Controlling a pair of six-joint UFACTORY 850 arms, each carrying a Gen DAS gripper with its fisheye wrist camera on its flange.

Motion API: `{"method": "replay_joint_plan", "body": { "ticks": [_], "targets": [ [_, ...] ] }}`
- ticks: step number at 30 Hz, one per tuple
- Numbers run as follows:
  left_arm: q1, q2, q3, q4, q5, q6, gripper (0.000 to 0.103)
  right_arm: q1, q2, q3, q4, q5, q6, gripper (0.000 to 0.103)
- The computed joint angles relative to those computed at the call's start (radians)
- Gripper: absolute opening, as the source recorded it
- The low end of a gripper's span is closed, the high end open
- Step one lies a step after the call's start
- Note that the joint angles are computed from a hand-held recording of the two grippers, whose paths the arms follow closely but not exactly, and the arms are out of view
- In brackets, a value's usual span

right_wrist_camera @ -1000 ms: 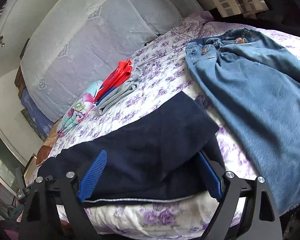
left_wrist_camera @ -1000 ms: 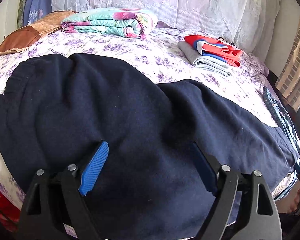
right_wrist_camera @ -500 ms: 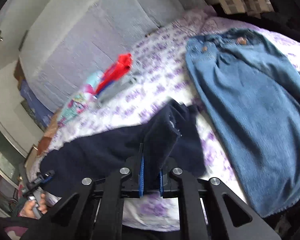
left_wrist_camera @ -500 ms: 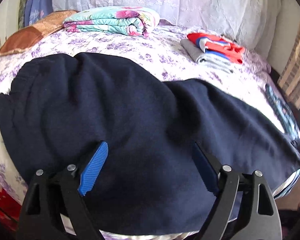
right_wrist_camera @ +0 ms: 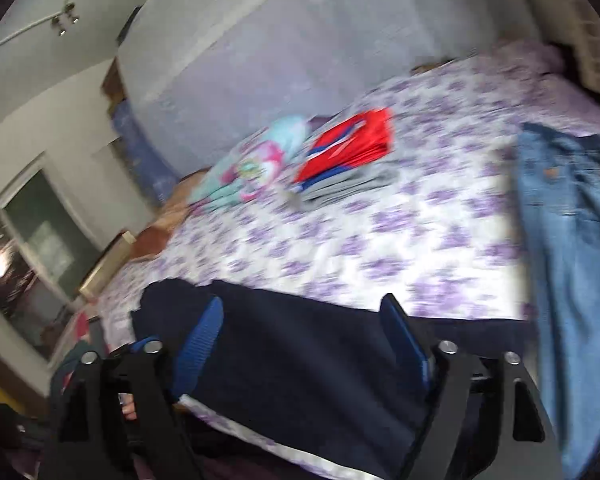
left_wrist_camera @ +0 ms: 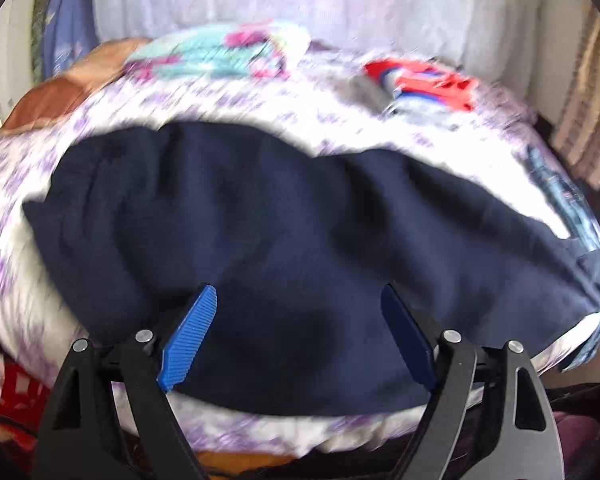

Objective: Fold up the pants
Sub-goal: 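Grasp the folded sweatpants edge with the right gripper and lift it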

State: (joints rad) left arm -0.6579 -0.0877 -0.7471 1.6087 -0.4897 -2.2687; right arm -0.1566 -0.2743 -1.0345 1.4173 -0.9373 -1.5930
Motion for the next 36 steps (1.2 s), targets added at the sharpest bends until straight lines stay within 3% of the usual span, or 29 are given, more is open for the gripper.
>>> {"method": "replay_joint_plan", "body": {
  "ticks": [3,6,10,13,17,20,23,24,26,28,31,36],
  "targets": [
    [-0.010,-0.045,-0.064,0.026,-0.039,0.042,0.084,0.161,-0.179,-0.237,-0.163,-0.004,0.195,0.091],
    [0.021,-0.095,-0.110,0.030,-0.016,0.039,0.084,0.263,-0.379,-0.498,-0.311,-0.055,0.392,0.091],
    [0.091,-0.136,-0.115,0.031,0.095,-0.036,0.084,0.347,-0.644,-0.842,-0.545,-0.279,0.701,0.090],
    [0.093,-0.117,-0.085,0.098,0.107,-0.081,0.084,0.364,-0.718,-0.924,-0.551,-0.487,0.711,0.087],
    [0.119,-0.088,-0.047,0.266,0.162,-0.265,0.084,0.390,-0.728,-0.931,-0.519,-0.652,0.639,0.087],
    [0.133,-0.090,-0.049,0.329,0.191,-0.331,0.090,0.421,-0.770,-0.980,-0.522,-0.653,0.667,0.087],
    [0.112,-0.113,-0.079,0.173,0.168,-0.157,0.095,0.434,-0.824,-1.039,-0.481,-0.598,0.710,0.084],
    [0.106,-0.119,-0.086,0.135,0.156,-0.116,0.095,0.429,-0.816,-1.017,-0.436,-0.541,0.693,0.077],
    [0.103,-0.119,-0.085,0.131,0.149,-0.121,0.095,0.403,-0.795,-0.967,-0.345,-0.458,0.651,0.029],
    [0.110,-0.113,-0.078,0.163,0.160,-0.155,0.095,0.373,-0.770,-0.914,-0.236,-0.433,0.604,0.011],
    [0.108,-0.109,-0.073,0.171,0.159,-0.161,0.095,0.337,-0.730,-0.863,-0.146,-0.429,0.554,0.000],
    [0.104,-0.112,-0.076,0.156,0.149,-0.145,0.095,0.345,-0.662,-0.826,-0.256,-0.365,0.541,0.000]
  ]
}}
